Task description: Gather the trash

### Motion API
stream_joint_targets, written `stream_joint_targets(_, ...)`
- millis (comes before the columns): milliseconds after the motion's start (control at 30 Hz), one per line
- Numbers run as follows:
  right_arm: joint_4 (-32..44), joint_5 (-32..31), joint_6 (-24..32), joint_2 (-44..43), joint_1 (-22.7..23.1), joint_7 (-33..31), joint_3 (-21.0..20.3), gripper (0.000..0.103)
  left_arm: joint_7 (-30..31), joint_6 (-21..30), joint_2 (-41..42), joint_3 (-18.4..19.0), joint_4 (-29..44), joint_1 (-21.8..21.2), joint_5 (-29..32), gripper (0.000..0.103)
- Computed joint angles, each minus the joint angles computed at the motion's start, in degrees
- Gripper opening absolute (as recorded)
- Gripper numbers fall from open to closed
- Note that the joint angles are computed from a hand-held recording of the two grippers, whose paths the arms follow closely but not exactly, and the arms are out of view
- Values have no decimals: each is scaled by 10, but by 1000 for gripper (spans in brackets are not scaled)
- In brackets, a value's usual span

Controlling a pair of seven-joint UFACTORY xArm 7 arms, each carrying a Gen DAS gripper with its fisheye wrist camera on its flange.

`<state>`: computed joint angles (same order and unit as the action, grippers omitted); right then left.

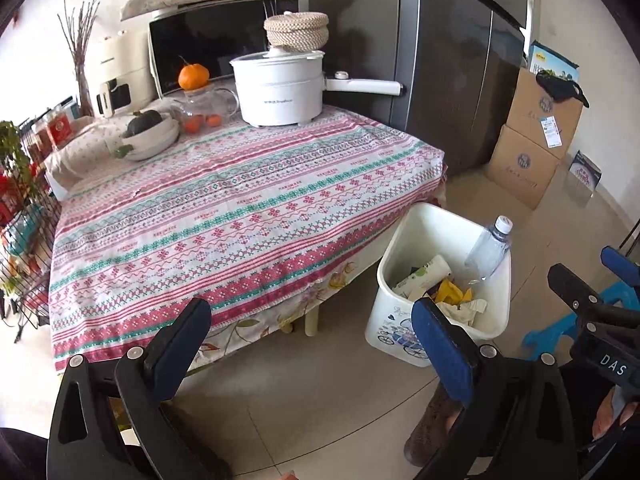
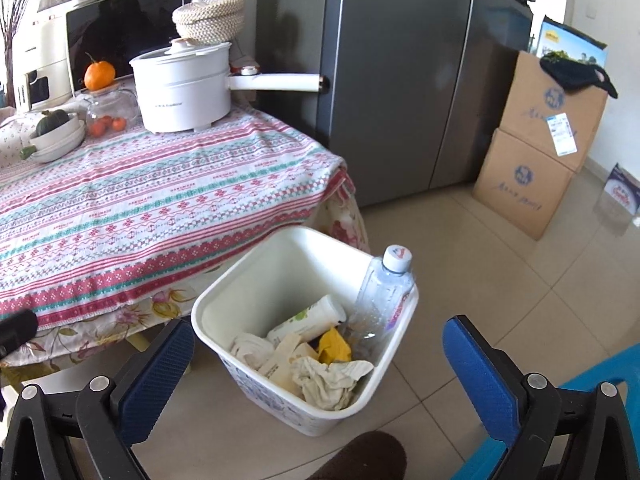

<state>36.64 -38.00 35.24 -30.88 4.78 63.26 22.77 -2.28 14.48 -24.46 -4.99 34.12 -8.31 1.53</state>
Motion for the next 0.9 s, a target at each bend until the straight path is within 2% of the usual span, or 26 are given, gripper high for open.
stream_joint_targets(167, 4, -23, 5, 3, -8, 14, 13, 102, -2, -17, -8, -1, -7, 1, 1, 101)
stream_joint_targets(900, 1, -29, 0, 4, -1, 16, 0, 102, -6, -33, -12, -8, -19, 2, 11, 101)
